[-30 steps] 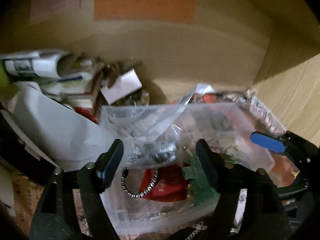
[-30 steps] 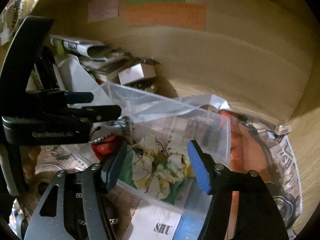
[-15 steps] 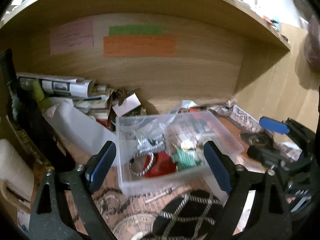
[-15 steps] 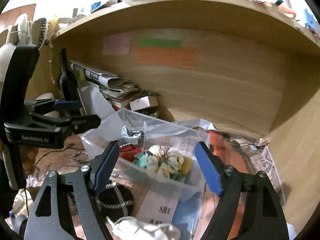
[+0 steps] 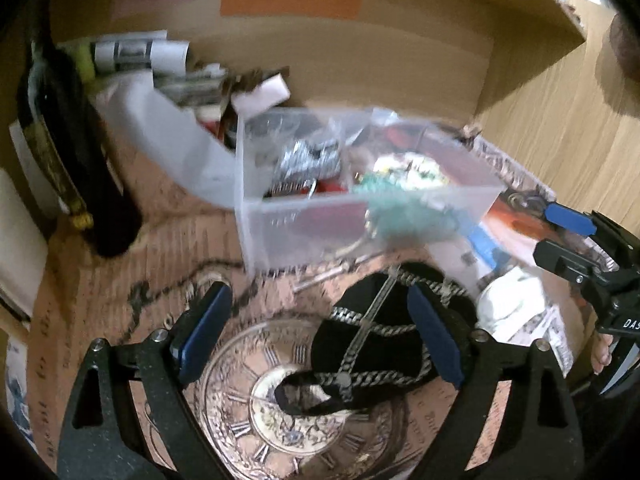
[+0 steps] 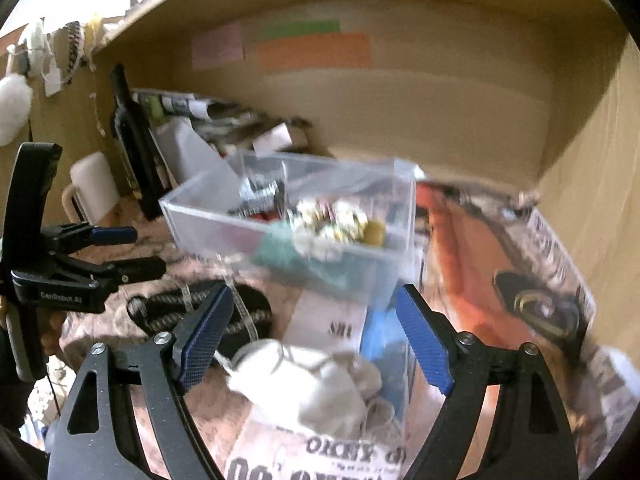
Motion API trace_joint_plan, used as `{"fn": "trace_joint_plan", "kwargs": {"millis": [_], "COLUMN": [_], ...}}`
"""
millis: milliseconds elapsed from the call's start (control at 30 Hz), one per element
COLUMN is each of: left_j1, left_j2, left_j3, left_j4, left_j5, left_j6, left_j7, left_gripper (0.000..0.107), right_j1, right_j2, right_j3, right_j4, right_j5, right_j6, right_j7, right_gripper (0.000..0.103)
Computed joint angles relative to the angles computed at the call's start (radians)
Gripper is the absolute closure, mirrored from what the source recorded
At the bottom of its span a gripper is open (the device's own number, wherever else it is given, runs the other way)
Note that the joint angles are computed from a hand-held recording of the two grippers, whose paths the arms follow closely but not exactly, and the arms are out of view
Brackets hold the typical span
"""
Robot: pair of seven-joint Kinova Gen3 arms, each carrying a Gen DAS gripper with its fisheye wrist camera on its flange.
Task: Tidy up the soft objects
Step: 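Grasp black chain-strap bag with left tool while right tool grasps white cloth, then lower black bag into clear box with left tool while right tool releases white cloth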
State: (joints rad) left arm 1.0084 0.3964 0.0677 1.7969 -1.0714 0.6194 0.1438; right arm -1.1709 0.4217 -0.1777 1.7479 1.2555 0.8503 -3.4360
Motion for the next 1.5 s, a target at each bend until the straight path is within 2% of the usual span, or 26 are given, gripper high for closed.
{"fn": "trace_joint_plan", "kwargs": {"millis": [233, 300, 367, 400, 433, 467, 500, 567, 600, 667, 767, 933, 1000, 1300, 1500], "left_j1": [-0.019, -0.007, -0.011, -0.004, 0.022, 0.038, 0.036, 0.042, 0.056, 0.083, 0.121, 0.135, 0.127, 0.131, 0.102], "left_j2": [0.040, 0.051, 0.060, 0.062, 0.065, 0.068, 0.065, 0.063, 0.067, 0.076, 0.077, 0.052, 0.035, -0.043, -0.077], "left_j3": [-0.009, -0.023, -0.025, -0.038, -0.063, -0.078, -0.081, -0.092, -0.103, -0.124, -0.146, -0.122, -0.109, -0.050, 0.001], "left_j4": [0.008, 0.008, 0.010, 0.014, 0.014, 0.015, 0.019, 0.024, 0.018, 0.007, 0.005, 0.003, 0.015, 0.043, 0.042], "left_j5": [0.059, 0.067, 0.089, 0.092, 0.082, 0.072, 0.072, 0.069, 0.077, 0.066, 0.035, -0.026, -0.057, -0.224, -0.315], "left_j6": [-0.061, -0.076, -0.113, -0.132, -0.135, -0.140, -0.159, -0.184, -0.178, -0.165, -0.146, -0.085, -0.080, 0.046, 0.109], "left_j7": [-0.025, -0.034, -0.065, -0.066, -0.052, -0.045, -0.055, -0.054, -0.063, -0.052, -0.011, 0.048, 0.079, 0.211, 0.268], "left_gripper": [0.018, 0.022, 0.033, 0.034, 0.036, 0.044, 0.049, 0.065, 0.067, 0.078, 0.084, 0.085, 0.085, 0.088, 0.088], "right_j1": [0.023, 0.027, 0.025, 0.023, 0.020, 0.017, 0.016, 0.015, 0.019, 0.008, 0.003, -0.003, -0.004, 0.000, 0.019], "right_j2": [0.016, 0.017, 0.019, 0.018, 0.018, 0.018, 0.017, 0.012, 0.011, 0.014, 0.013, -0.003, -0.012, -0.044, -0.051], "right_j3": [-0.002, 0.003, 0.012, 0.017, 0.022, 0.028, 0.032, 0.037, 0.035, 0.035, 0.033, 0.026, 0.019, -0.024, -0.045], "right_j4": [0.030, 0.041, 0.051, 0.059, 0.064, 0.071, 0.079, 0.092, 0.095, 0.088, 0.088, 0.096, 0.100, 0.090, 0.072], "right_j5": [-0.089, -0.110, -0.120, -0.120, -0.118, -0.111, -0.101, -0.077, -0.067, -0.061, -0.046, -0.010, 0.010, 0.102, 0.183], "right_j6": [-0.062, -0.088, -0.110, -0.124, -0.134, -0.144, -0.160, -0.185, -0.200, -0.184, -0.173, -0.132, -0.108, 0.020, 0.062], "right_j7": [-0.002, -0.003, -0.010, -0.022, -0.033, -0.048, -0.062, -0.084, -0.089, -0.085, -0.093, -0.129, -0.145, -0.181, -0.196], "right_gripper": [0.022, 0.022, 0.022, 0.022, 0.024, 0.027, 0.035, 0.047, 0.056, 0.061, 0.070, 0.075, 0.075, 0.075, 0.075]}}
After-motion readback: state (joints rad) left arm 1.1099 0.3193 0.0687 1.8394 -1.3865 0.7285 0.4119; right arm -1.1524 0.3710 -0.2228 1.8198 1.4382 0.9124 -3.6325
